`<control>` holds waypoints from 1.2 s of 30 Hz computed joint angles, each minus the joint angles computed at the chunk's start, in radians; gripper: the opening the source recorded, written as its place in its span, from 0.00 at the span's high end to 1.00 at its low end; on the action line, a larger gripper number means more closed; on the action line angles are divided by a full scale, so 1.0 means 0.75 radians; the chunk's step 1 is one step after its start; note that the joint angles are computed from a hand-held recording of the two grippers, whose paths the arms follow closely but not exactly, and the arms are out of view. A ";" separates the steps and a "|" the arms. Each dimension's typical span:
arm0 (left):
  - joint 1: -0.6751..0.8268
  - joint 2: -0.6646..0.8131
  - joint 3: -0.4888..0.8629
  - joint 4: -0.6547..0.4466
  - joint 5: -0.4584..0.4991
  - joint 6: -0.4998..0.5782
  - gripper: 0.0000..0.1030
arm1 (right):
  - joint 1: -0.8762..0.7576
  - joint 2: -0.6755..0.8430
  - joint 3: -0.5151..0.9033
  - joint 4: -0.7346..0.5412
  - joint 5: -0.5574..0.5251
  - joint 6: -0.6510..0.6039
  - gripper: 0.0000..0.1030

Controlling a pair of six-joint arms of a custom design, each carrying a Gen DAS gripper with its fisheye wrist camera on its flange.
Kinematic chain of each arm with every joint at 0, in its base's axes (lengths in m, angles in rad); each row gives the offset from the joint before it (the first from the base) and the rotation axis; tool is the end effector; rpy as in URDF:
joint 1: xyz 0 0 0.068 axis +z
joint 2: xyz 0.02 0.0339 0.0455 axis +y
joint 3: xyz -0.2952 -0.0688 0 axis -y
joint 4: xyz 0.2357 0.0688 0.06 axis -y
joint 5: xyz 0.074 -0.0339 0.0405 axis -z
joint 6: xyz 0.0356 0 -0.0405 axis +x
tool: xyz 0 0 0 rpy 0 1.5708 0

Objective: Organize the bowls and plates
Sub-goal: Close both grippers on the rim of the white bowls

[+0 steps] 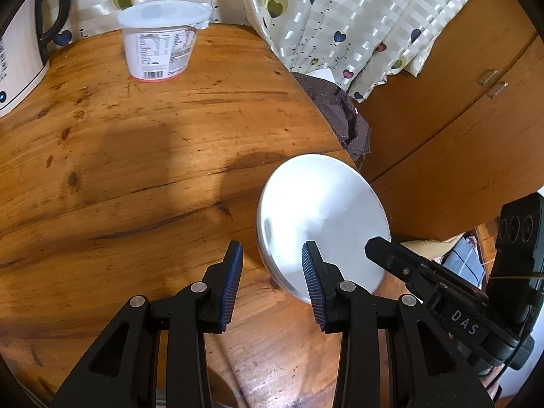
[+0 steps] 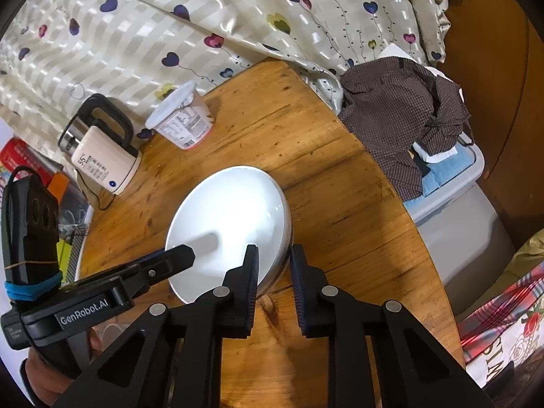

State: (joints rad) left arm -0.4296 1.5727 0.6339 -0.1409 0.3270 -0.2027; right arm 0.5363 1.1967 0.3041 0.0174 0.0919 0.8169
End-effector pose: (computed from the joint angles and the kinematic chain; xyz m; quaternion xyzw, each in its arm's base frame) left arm 0.2307 -0.1183 0.1590 0.1477 0.9464 -0.2246 0.1789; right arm 0.1537 0.0876 0.1584 0.1468 0.9277 0.1795 0.2925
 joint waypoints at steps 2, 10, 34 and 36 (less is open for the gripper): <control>-0.007 0.010 -0.001 0.011 -0.005 0.003 0.64 | -0.002 0.000 0.001 -0.001 0.001 -0.003 0.82; -0.042 0.003 -0.005 0.024 -0.033 0.012 0.67 | 0.016 0.005 0.010 -0.015 0.022 0.004 0.83; 0.024 -0.296 -0.078 -0.142 0.019 0.023 0.70 | 0.230 -0.173 0.113 -0.277 0.175 0.106 0.83; 0.041 -0.360 -0.089 -0.181 0.023 0.032 0.70 | 0.288 -0.191 0.140 -0.321 0.214 0.134 0.83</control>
